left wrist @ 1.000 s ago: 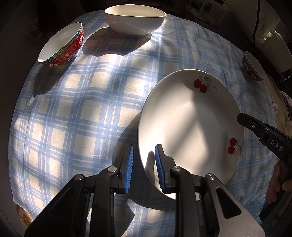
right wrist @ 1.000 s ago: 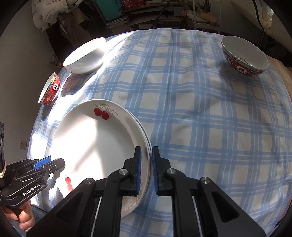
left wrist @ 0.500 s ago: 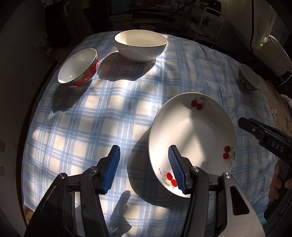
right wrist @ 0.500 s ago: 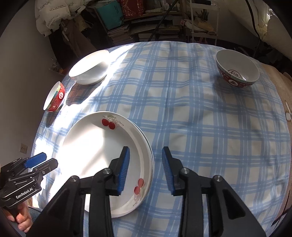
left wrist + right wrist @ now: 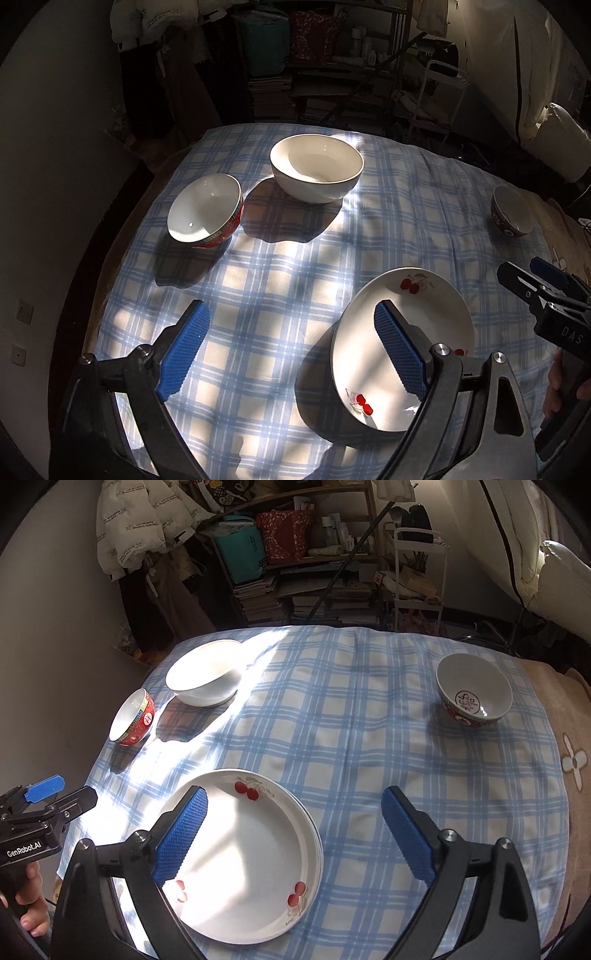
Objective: Organize plates and bowls
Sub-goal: 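Move both tools to the rim of the large plain white bowl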
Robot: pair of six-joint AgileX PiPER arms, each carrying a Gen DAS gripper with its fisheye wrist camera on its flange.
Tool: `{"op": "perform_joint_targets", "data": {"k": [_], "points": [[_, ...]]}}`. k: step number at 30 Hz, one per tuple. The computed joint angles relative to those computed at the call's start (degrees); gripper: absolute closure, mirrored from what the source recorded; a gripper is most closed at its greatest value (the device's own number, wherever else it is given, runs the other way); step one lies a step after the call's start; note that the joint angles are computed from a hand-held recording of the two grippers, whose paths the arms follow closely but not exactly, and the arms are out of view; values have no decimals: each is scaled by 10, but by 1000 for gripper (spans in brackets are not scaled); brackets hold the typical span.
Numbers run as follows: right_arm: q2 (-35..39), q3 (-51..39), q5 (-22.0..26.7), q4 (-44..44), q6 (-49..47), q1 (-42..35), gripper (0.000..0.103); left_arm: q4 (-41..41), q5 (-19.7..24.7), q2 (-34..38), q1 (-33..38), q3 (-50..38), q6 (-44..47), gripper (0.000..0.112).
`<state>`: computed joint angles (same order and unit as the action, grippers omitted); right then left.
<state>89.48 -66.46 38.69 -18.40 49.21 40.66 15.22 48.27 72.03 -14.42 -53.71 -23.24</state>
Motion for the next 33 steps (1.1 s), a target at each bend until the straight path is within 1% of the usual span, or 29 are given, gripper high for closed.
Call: {"op": "perform_joint_targets", "data": {"k": [2, 6, 9, 11, 14, 20, 24, 26, 31, 33], "points": [[10, -27, 11, 6, -24, -5, 4, 14, 4, 8, 3, -20, -2, 23], [35, -79, 30, 8, -66, -14, 4, 14, 6, 37, 28, -66, 16, 23], [54, -111, 33, 13, -92, -27, 4, 17, 11, 74, 43, -108, 26, 23], [68, -132, 30, 32, -116, -40, 4, 30, 14, 102, 45, -135, 24, 23], [94, -166, 21, 80, -159, -64, 4, 29, 11, 146, 58, -174, 32, 23], [182, -274, 36, 132, -219, -87, 4, 15, 7, 240, 87, -244, 43, 23], [253, -368, 64, 159, -252, -94, 4, -22, 19, 313, 113, -309, 69, 23], [295, -428, 87, 167, -262, -96, 4, -31, 28, 349, 122, -347, 77, 23], [404, -582, 153, 193, -275, -105, 10, -29, 49, 422, 128, -423, 80, 23], [448, -648, 184, 183, -270, -101, 14, -31, 53, 444, 131, -443, 79, 23]]}}
